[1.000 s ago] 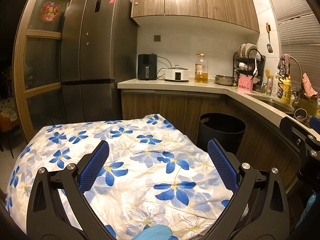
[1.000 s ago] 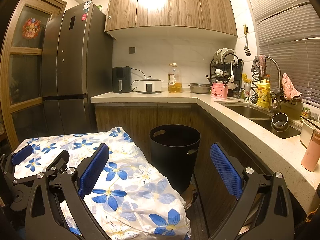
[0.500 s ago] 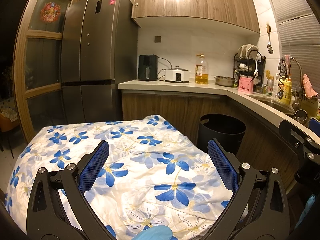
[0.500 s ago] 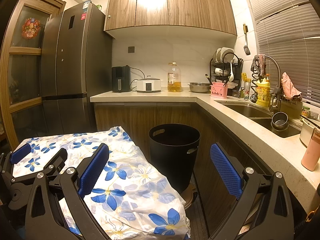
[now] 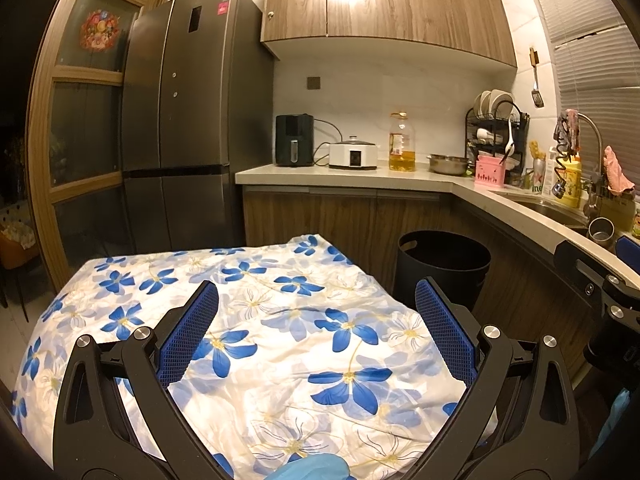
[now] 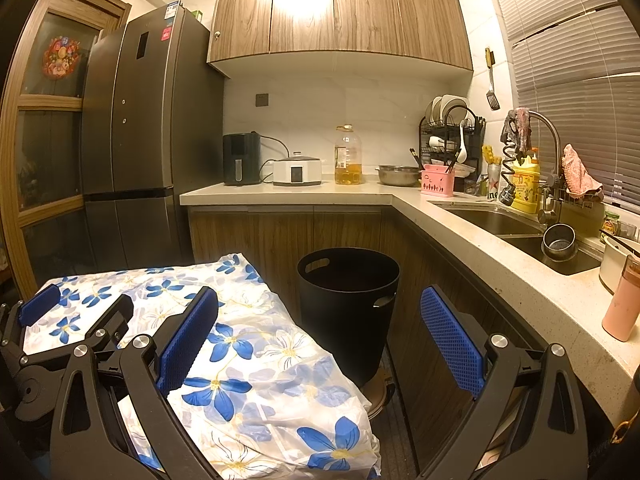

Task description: Collect trash

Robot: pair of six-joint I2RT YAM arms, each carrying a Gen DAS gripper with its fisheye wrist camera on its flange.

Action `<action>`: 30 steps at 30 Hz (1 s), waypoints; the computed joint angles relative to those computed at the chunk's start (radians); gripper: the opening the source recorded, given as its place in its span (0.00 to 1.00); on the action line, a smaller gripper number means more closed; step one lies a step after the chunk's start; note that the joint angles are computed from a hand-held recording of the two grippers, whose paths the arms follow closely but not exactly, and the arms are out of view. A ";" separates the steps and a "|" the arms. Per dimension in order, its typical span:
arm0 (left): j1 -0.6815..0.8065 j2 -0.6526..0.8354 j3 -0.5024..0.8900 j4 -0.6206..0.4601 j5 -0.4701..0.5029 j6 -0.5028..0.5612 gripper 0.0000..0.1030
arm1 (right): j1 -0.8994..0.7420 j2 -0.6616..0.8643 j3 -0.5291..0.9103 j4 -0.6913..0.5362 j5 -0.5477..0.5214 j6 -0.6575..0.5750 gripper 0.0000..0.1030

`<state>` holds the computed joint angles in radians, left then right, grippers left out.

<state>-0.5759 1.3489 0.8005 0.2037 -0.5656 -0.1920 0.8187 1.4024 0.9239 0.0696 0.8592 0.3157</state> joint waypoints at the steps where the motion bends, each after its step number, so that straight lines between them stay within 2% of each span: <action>1: -0.003 0.001 0.000 0.002 -0.004 0.008 0.91 | -0.001 0.001 0.000 0.001 -0.001 0.000 0.95; 5: -0.017 0.009 0.003 0.009 -0.016 0.024 0.81 | 0.001 0.003 0.003 -0.004 0.002 0.005 0.95; 8: -0.015 0.012 0.007 0.005 -0.012 0.025 0.79 | 0.001 0.005 0.004 -0.004 0.003 0.007 0.95; 18: -0.020 0.021 0.009 0.008 -0.040 0.011 0.80 | 0.004 0.009 0.006 -0.005 0.009 0.013 0.95; 23: -0.028 0.027 0.012 0.013 -0.058 0.019 0.88 | 0.005 0.011 0.009 -0.007 0.010 0.018 0.95; 30: -0.013 0.019 0.014 0.003 -0.032 -0.017 0.89 | 0.001 0.020 0.021 -0.010 0.008 0.027 0.95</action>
